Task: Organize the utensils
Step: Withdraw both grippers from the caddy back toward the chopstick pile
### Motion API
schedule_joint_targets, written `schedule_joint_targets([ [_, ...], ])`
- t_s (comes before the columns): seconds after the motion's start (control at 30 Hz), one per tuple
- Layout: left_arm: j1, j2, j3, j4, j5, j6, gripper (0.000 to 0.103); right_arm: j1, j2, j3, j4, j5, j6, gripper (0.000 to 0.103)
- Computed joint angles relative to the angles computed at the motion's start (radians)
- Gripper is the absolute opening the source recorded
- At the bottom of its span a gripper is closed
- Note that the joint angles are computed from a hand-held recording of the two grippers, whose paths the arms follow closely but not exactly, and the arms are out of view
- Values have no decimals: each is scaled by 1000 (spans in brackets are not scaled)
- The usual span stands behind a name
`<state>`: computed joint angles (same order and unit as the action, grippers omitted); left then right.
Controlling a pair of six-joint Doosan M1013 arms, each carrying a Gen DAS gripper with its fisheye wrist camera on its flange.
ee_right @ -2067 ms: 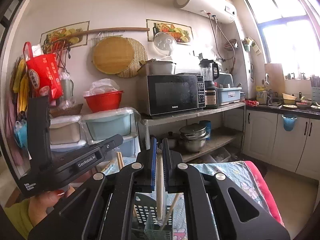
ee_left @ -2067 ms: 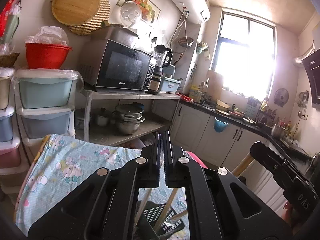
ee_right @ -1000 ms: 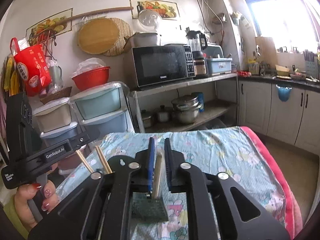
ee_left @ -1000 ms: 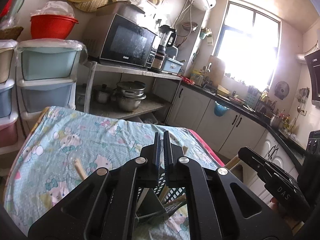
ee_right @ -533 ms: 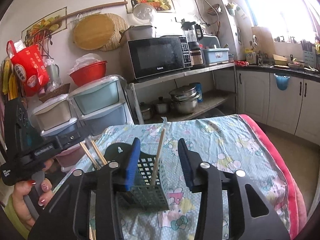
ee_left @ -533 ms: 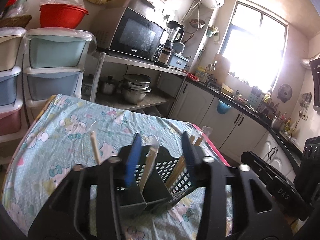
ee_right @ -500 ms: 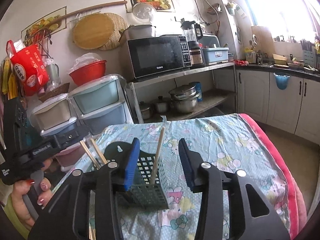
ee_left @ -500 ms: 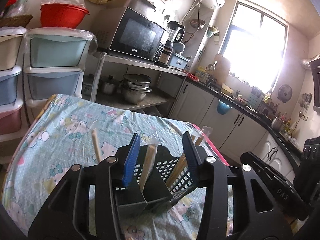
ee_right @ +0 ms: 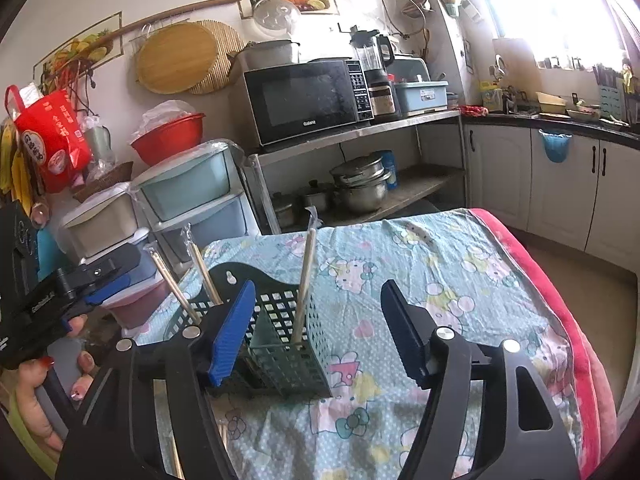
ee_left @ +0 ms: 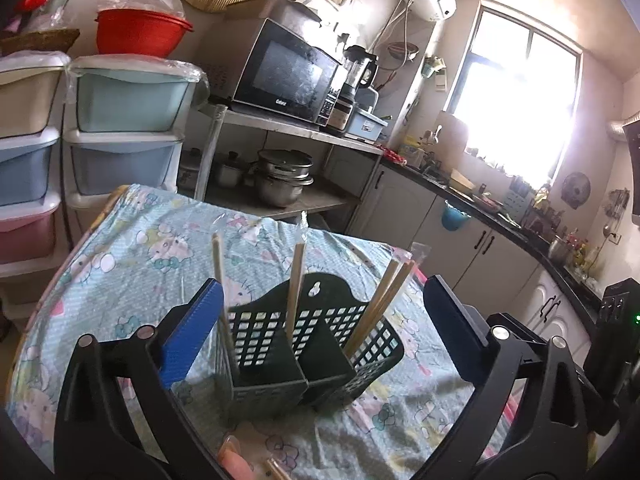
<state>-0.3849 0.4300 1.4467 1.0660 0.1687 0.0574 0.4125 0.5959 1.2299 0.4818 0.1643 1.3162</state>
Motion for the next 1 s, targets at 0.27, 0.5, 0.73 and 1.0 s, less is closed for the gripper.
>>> schedule_joint_targets([
  [0.27,-2,-20,39,-9,6,-23,92,-2,-11,21,20,13,-15,67],
  [0.5,-7,-40,77,25,15,-71,92,-1,-27,50,49,19,-47,69],
  [0.73,-5,-55,110,-97,21,26,92,3,-43,79,44,25,-47,72],
  [1.0,-3,-69,144,-161,29,68,92,7,-59,109,21,26,-30,73],
])
